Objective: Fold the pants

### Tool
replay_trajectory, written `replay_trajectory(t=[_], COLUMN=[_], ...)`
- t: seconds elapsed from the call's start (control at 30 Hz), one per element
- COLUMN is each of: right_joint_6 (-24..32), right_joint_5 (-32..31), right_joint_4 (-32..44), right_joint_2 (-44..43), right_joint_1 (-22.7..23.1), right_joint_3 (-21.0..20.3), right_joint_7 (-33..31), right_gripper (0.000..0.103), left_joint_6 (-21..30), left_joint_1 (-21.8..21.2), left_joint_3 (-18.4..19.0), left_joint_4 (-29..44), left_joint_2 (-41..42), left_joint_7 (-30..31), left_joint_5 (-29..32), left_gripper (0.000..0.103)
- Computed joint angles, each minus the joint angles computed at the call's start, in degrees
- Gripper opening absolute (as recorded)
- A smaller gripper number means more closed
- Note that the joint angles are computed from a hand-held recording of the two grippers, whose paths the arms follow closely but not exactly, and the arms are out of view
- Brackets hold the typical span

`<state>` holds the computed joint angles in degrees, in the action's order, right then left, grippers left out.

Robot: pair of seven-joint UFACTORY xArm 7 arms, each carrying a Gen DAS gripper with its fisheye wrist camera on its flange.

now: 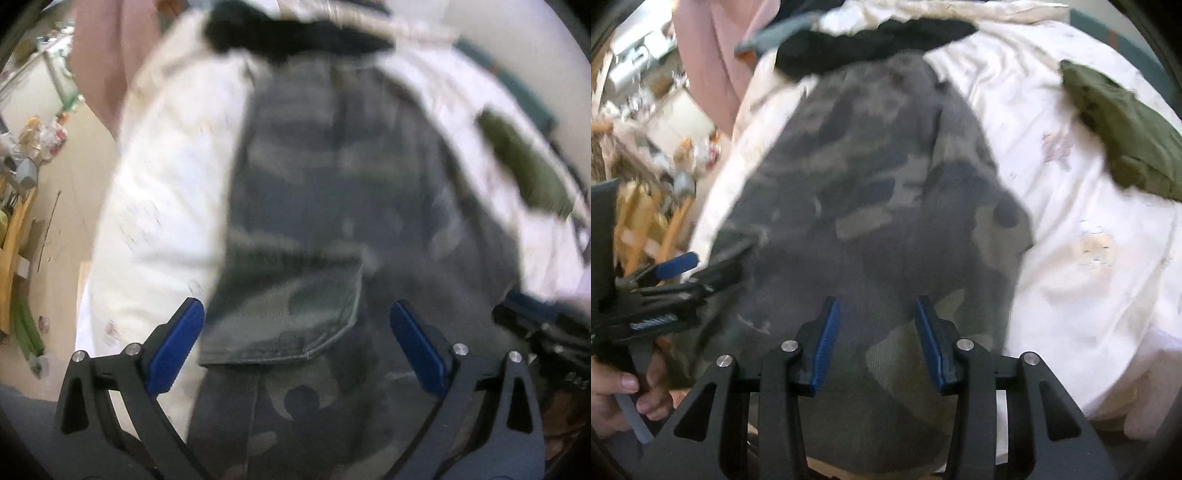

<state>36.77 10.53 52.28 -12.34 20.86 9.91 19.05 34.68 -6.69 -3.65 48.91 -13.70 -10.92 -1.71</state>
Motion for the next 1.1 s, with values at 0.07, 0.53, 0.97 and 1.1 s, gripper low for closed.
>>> replay_trajectory(t=[0.07, 0.53, 0.97, 1.1], right_joint_6=[-1.6, 5.71, 1.29, -2.98], right_joint_5=[-1.08, -2.56, -2.26, 1.88], right_joint_4=[-1.61, 1.02, -3.43, -5.28], right_joint_2=[-1.9, 4.16, -3.0, -8.15], right_joint_1=[-1.08, -2.77, -3.63, -3.25], right_joint_3=[0.07, -0.97, -1.0, -3.03], right_joint_7=[3.04, 8.98, 10.95, 10.02], right_gripper=[0.044, 0.044, 0.045, 0.059], left_joint_6=[-3.71, 7.87, -1.6, -0.94], left_joint_1=[0.32, -3.07, -3.41, -2.68], left_joint_3=[-0.21, -1.33, -0.78, 0.14], left_joint_4=[-1.27, 10.48, 1.24, 2.18], left_joint_2=[-2.51, 14.18, 3.66, -0.86], left_joint_7=[-1.94, 2.39, 0.06, 0.66], left_joint_5=[0.02, -1.16, -3.54, -4.42], left_gripper=[0.099, 0.1, 0.102, 0.102])
